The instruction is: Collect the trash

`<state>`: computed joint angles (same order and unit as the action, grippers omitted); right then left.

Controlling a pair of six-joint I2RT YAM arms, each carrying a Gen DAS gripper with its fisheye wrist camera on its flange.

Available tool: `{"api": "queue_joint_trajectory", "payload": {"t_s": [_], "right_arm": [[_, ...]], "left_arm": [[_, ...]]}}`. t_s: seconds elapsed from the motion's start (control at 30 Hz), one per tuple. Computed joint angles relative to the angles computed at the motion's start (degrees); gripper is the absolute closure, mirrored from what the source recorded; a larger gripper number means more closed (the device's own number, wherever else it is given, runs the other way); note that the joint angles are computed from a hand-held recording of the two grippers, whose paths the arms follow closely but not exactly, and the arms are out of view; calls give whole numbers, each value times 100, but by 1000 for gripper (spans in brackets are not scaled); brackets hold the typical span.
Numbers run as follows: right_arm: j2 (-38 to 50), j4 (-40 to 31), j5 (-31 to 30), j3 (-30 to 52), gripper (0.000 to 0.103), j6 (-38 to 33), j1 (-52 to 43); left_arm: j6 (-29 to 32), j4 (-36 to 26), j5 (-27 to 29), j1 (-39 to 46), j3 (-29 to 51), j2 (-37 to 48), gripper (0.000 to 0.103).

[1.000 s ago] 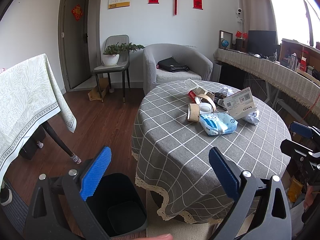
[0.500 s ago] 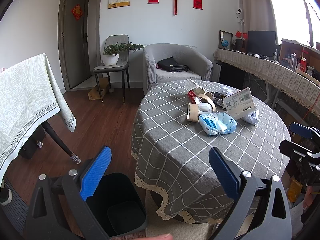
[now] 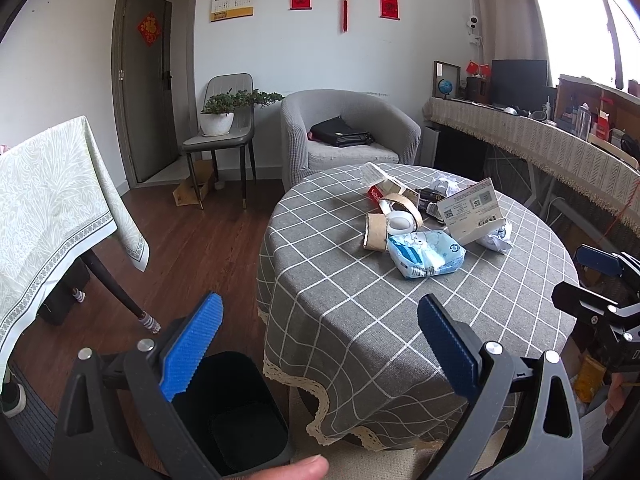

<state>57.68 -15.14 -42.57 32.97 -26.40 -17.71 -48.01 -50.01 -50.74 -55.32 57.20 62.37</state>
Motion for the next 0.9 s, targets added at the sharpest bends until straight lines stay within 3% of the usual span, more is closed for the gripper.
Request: {"api": "queue_joint_trajectory", "payload": {"t_s": [0.4,0.57,0.9], "right_arm": [[808,179,10,504,3,-52,-243],[1209,97,4,789,3,-196,-227],[1896,6,-192,1423,3,-290,-258]], "left_arm": [[927,1345,1134,578,-58,336,6],[1066,1845,2042,997,-33,606,20],[1195,2316,2789,1323,409,1528,23]]}}
